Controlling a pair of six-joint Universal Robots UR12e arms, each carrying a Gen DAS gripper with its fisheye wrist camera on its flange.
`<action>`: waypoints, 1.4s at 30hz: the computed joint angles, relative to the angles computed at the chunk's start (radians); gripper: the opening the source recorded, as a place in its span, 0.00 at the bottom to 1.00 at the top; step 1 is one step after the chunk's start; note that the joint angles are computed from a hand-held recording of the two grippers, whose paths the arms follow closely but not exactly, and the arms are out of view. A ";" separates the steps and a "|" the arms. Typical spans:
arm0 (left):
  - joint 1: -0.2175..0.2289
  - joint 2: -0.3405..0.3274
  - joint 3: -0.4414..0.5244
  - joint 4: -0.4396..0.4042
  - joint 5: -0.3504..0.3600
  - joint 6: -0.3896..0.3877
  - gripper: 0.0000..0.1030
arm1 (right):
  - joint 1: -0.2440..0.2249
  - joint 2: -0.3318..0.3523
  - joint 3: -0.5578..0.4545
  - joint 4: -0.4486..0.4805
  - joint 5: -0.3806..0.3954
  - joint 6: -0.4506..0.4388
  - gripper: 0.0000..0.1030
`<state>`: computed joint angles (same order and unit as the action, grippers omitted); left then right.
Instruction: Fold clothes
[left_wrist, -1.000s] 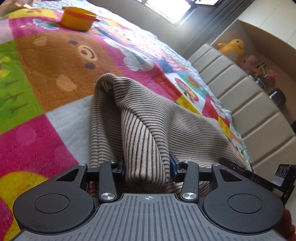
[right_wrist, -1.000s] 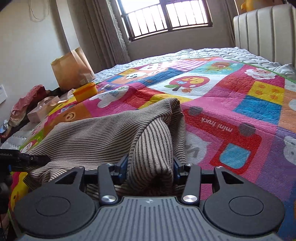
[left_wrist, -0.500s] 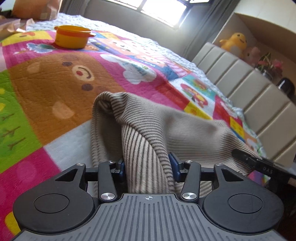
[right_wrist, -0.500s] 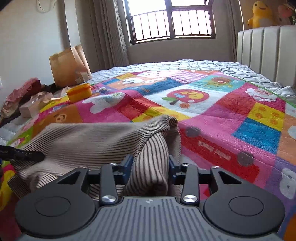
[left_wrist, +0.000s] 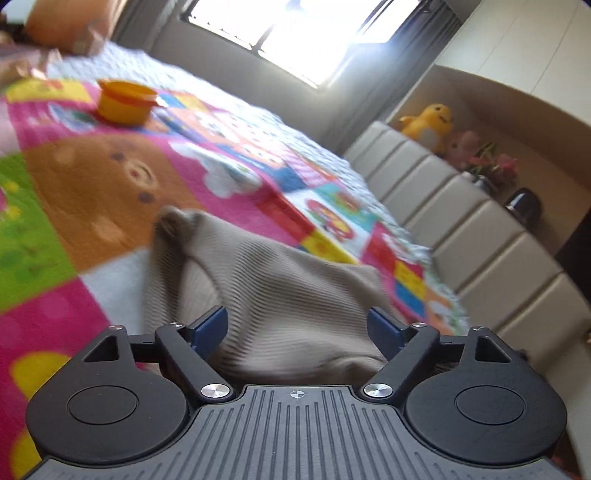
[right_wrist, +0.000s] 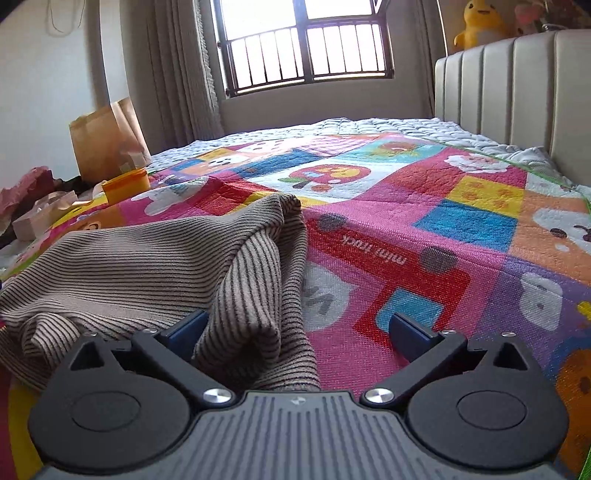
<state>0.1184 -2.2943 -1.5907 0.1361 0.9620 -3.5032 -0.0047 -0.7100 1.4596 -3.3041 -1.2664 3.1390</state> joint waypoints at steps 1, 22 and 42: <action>0.000 -0.005 0.006 -0.017 -0.031 -0.012 0.87 | 0.000 0.000 0.000 -0.001 0.001 0.001 1.00; -0.035 -0.065 0.064 -0.093 -0.017 0.093 0.93 | -0.005 -0.045 -0.006 -0.021 0.178 0.095 1.00; -0.026 -0.100 0.182 -0.125 -0.004 0.010 1.00 | 0.048 -0.014 -0.001 0.060 0.177 -0.106 1.00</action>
<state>0.0924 -2.3941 -1.4091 0.0113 0.9578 -3.4932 0.0431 -0.7239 1.4581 -3.2444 -1.0895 3.0327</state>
